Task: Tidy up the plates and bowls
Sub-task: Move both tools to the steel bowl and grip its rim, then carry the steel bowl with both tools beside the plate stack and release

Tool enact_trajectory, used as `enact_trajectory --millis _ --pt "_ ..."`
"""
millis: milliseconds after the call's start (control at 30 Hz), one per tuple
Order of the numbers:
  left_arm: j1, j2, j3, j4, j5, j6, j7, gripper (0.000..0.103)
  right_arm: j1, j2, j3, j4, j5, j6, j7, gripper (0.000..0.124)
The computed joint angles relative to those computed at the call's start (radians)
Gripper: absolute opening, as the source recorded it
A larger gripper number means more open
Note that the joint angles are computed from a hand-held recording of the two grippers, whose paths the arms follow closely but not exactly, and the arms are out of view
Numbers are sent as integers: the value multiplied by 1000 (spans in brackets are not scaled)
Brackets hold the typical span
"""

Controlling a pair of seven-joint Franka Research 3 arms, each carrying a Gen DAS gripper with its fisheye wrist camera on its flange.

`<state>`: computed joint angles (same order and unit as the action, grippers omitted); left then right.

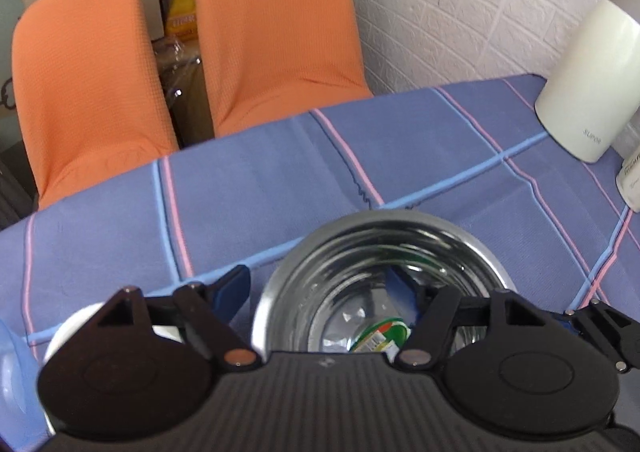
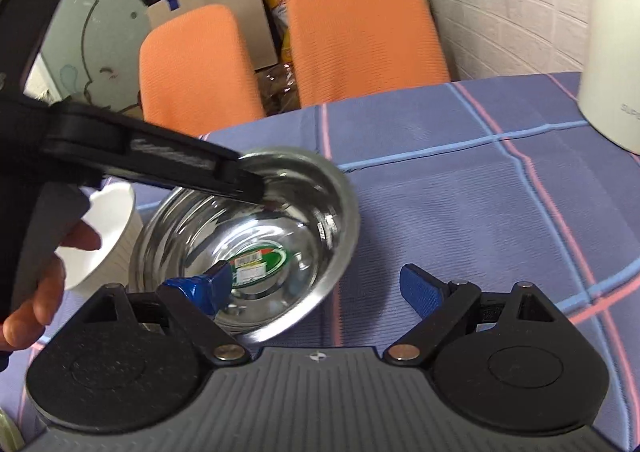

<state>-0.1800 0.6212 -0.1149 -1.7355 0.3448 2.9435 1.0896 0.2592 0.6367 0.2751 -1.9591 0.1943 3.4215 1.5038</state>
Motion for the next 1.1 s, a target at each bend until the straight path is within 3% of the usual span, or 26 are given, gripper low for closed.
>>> enact_trajectory --millis 67,167,233,333,467,700,900,1000,1100 --pt "43 14 -56 18 -31 -44 54 48 -7 9 12 4 -9 -1 -1 78" --pt "57 14 -76 13 -51 -57 104 39 -38 18 49 -2 -45 18 -6 78" --pt "51 6 -72 1 -60 -54 110 39 -84 28 98 -4 -92 20 -9 78" --pt "56 -6 -78 -14 -77 -52 119 39 -6 10 32 -8 -71 21 -23 79" --pt "54 -36 -83 -48 -92 -42 122 39 -41 -8 65 -41 -85 39 -8 79" --pt "-9 -193 -37 -233 -33 58 47 40 18 -120 9 -170 -57 122 22 79" --pt "-69 -344 3 -435 39 98 -72 44 15 -236 17 -360 -106 216 114 79" --pt "-115 -413 46 -540 132 123 -178 45 46 -295 4 -447 -122 220 148 80" --pt "-118 -463 47 -631 194 152 -252 47 76 -338 -5 -530 -132 243 184 80"
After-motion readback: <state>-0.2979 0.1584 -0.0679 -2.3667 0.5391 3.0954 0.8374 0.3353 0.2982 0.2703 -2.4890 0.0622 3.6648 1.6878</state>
